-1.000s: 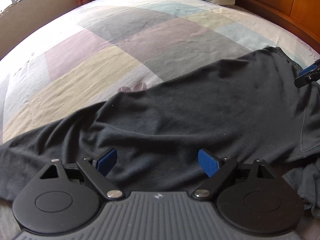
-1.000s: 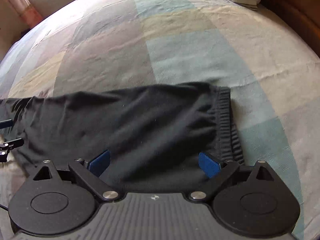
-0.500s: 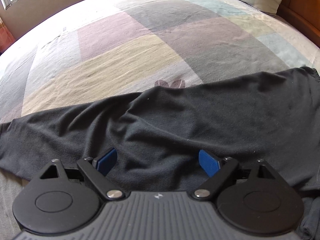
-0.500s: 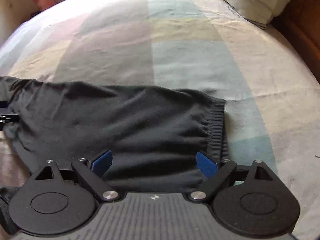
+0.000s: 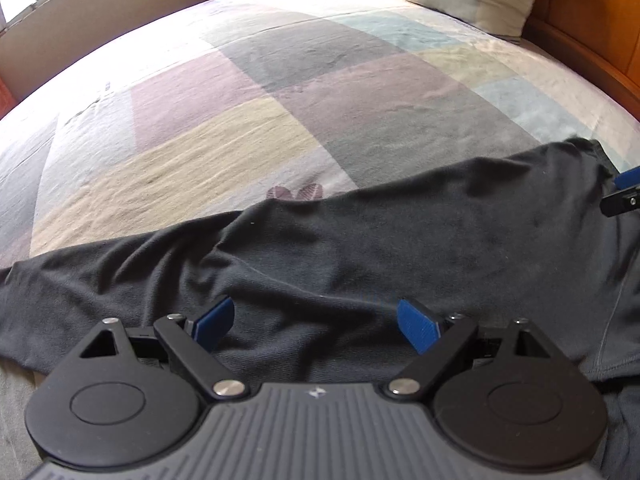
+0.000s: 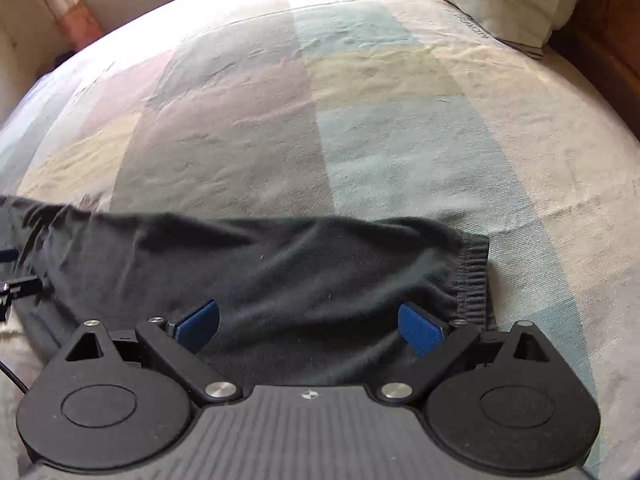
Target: Fold clothes
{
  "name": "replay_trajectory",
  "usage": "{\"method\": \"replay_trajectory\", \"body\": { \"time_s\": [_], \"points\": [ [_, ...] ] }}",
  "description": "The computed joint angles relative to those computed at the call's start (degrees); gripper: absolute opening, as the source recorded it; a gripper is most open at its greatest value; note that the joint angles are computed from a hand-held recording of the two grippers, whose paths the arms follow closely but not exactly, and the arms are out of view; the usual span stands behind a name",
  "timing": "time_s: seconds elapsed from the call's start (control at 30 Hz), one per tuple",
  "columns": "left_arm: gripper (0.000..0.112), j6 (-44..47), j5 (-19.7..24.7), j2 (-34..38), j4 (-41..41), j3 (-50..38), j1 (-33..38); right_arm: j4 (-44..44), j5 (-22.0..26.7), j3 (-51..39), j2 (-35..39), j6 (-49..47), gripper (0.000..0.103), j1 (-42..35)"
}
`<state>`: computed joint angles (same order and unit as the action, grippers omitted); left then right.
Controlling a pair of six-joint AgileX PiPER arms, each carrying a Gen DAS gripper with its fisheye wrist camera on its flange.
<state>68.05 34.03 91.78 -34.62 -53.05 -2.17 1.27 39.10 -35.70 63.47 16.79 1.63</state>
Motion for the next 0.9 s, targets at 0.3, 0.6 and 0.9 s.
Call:
{"method": "replay_trajectory", "body": {
  "time_s": [0.3, 0.6, 0.9],
  "points": [
    [0.089, -3.99, 3.34, -1.31, 1.56, 3.41, 2.80, 1.30, -0.35, 2.77, 3.38, -0.41, 0.103, 3.10],
    [0.089, -12.27, 17.42, -2.55, 3.31, 1.45, 9.24, 17.91, 3.84, -3.43, 4.48, -18.53, 0.102, -8.01],
    [0.089, -19.18, 27.98, 3.61, -11.34, 3.44, 17.15, 30.43, 7.02, -8.68, 10.89, -34.74, 0.094, -10.89]
  ]
}}
